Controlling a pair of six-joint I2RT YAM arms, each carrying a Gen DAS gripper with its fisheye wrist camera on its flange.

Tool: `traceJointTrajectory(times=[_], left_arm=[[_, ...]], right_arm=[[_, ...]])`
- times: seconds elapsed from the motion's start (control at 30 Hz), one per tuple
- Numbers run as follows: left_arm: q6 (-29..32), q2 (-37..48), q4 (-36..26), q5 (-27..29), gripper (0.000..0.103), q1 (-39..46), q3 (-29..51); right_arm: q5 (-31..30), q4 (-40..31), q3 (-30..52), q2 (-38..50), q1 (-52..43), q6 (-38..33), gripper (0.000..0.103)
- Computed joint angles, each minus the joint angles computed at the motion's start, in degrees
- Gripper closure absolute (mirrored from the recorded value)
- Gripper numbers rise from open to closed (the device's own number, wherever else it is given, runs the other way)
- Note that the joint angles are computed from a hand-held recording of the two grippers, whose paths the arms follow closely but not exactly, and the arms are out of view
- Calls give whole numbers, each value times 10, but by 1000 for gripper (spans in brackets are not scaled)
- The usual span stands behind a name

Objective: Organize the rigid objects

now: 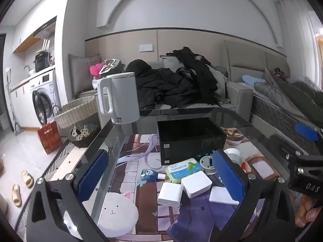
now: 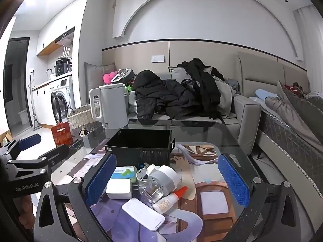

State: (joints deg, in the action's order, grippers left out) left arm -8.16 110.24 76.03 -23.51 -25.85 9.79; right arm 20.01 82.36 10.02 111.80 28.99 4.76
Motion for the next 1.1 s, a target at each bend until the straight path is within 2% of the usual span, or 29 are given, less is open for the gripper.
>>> traceJointTrajectory(times=[0.03,0.07,0.13,0.37,0.47,0.63,1.1], left_arm=[[12,-9,-4,29,0,19,-3],[11,-11,-11,34,0,22,-2],[7,-12,-17,37,0,25,1],[-10,21,21,27,0,37,1],[-16,9,-5,29,0,40,7],[-15,6,-3,24,0,42,4],[-21,-1,-21,30,0,49,9]], right_arm=[[8,11,-1,9,3,-1,1],[8,11,3,14,2,0,1],[-5,-40,12,-22,-8,7,1],[-4,-51,2,-42,-3,7,1],[-9,-64,4,-53,-2,6,1],[-24,-92,14,-58,-11,9,1],[-27,-91,18,-51,-12,9,1]])
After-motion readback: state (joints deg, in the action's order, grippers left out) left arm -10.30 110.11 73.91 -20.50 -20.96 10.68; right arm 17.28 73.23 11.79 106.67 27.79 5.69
